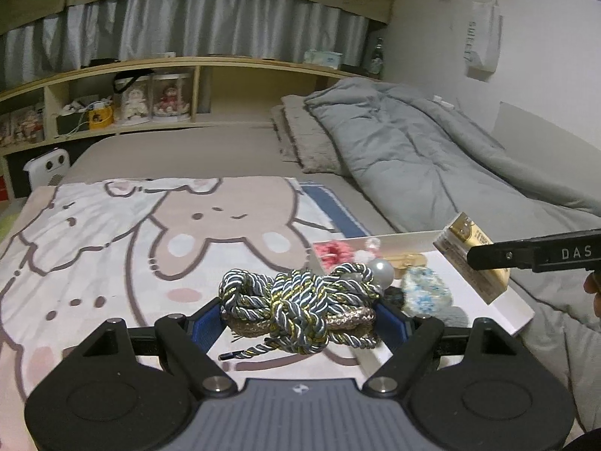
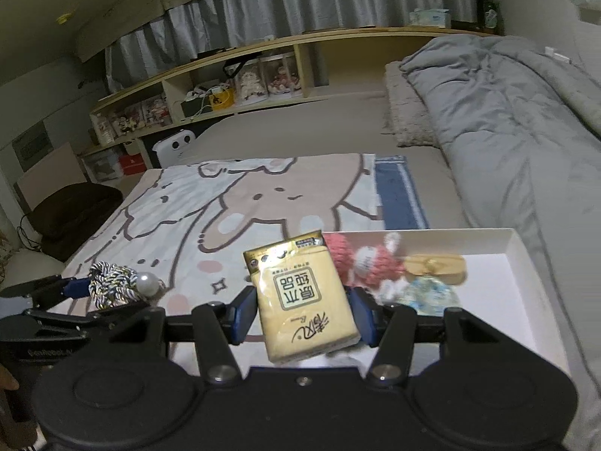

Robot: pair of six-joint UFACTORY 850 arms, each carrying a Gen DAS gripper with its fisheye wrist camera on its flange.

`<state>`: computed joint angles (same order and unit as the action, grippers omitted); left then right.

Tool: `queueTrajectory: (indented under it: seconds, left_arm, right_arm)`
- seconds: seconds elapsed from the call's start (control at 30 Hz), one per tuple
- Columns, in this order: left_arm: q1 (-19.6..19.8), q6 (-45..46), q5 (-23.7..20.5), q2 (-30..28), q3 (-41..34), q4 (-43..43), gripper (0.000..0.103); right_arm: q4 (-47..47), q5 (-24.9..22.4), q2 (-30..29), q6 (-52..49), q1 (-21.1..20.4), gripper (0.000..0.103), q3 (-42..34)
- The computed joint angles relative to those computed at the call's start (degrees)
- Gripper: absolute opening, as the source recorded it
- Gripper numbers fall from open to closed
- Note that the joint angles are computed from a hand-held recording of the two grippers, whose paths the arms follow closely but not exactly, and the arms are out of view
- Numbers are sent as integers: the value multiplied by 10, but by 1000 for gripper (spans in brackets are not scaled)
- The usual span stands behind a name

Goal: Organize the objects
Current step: 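Carry the rope and yellow card box over the white box and lower them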

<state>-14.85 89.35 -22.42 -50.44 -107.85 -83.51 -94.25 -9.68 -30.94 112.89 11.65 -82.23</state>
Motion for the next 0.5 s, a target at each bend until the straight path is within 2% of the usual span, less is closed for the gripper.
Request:
queueTrajectory:
  seconds: [0.5]
  left_arm:
    - [-62,-7,-34,-17,-15,-22,83]
  right_arm:
    - [-193,-6,67,158,-61,55,98]
